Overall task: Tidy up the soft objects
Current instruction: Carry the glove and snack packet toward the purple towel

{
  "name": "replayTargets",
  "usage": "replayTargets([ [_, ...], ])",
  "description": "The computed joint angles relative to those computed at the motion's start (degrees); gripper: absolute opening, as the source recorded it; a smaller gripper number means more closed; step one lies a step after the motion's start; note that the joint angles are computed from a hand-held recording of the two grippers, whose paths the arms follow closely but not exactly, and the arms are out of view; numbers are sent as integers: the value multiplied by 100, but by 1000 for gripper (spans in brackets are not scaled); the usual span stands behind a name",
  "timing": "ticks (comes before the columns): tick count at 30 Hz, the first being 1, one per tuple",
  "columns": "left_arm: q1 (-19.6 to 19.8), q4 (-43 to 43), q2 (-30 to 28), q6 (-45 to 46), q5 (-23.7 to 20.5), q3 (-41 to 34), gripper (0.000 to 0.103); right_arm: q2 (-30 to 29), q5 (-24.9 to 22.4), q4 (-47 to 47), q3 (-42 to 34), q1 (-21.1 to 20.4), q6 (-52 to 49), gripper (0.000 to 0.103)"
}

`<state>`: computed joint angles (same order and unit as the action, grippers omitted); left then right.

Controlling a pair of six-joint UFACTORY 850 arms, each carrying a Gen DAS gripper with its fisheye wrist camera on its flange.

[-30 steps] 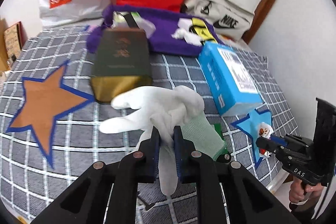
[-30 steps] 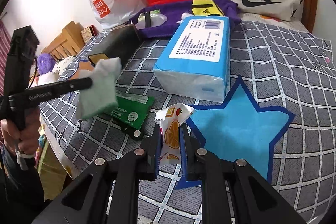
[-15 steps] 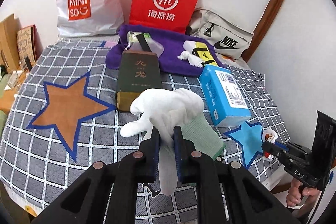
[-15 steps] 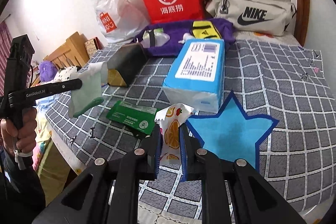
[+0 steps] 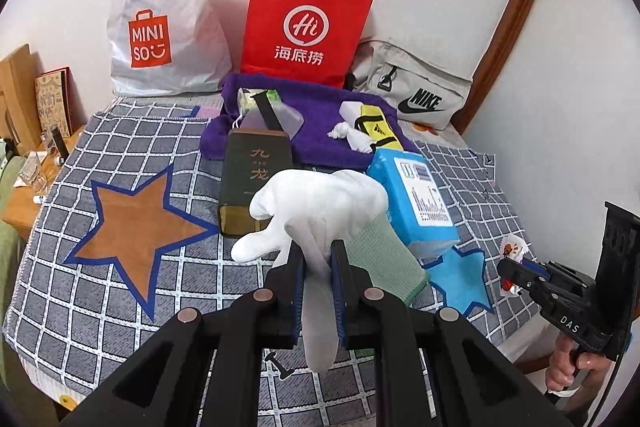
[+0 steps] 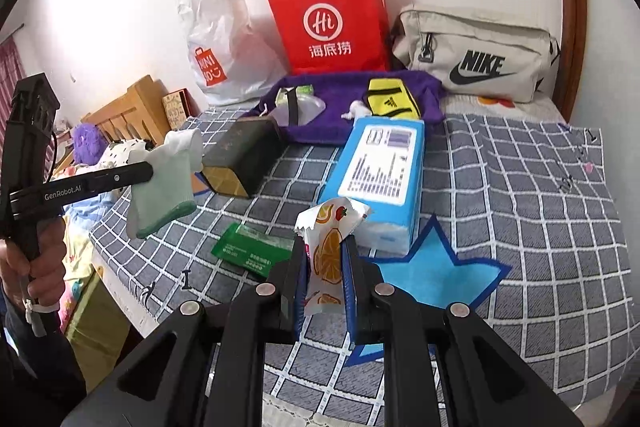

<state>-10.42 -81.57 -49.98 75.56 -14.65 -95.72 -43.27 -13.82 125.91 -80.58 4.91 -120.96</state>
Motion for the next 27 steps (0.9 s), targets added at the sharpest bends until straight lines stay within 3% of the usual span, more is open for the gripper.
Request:
replayTargets([
  [5, -8, 60, -9, -209, 50, -111, 13, -58, 128, -365, -239, 5, 238, 16],
  [10, -44, 650, -106, -918, 123, -365, 13, -200, 455, -572, -611, 12, 317, 16],
  [27, -209, 4335, -853, -4986, 62, -1900, 13, -916, 189, -4287, -2124, -193, 3860, 16],
])
